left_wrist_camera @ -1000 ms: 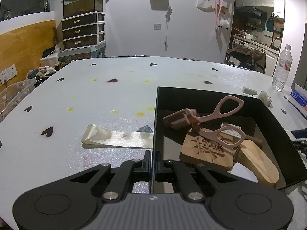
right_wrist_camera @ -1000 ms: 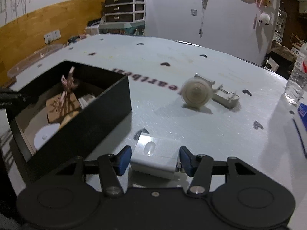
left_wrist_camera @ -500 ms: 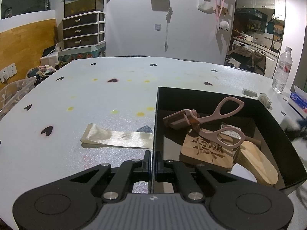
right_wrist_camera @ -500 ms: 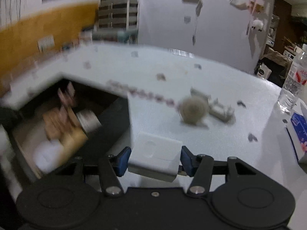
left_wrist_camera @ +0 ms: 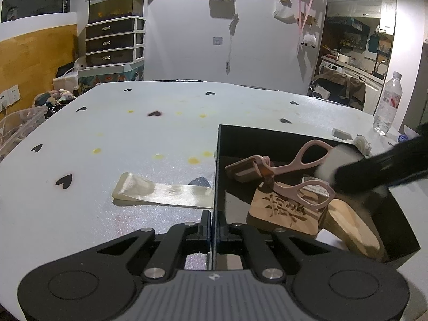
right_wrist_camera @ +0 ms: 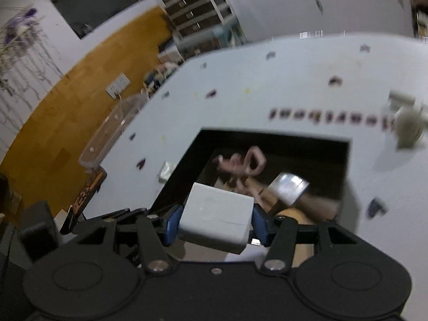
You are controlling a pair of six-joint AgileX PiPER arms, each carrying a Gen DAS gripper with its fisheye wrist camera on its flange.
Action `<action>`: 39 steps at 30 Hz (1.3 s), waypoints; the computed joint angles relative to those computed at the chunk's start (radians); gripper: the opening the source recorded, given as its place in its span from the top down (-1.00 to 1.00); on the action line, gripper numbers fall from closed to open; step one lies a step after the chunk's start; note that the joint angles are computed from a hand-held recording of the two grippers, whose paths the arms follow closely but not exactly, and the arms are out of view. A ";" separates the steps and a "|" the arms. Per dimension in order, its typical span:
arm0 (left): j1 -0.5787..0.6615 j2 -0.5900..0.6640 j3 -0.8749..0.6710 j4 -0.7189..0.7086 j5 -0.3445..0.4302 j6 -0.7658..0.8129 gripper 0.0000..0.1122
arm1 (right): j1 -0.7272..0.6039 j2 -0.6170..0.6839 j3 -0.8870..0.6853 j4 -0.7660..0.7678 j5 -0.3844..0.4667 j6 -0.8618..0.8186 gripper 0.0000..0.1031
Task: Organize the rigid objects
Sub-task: 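Carry the white charger over the box and release it inside, then grasp the clear round tape roll with the right gripper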
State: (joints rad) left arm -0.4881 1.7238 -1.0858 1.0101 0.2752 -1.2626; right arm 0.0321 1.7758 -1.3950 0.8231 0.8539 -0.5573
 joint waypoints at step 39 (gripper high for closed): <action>0.010 -0.004 -0.002 -0.062 -0.014 0.058 0.92 | 0.027 -0.015 0.062 -0.010 0.007 0.077 -0.11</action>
State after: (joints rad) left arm -0.4783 1.7199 -1.0873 0.9482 0.2612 -1.2048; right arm 0.0588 1.7604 -1.3330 0.8128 0.8604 -0.4808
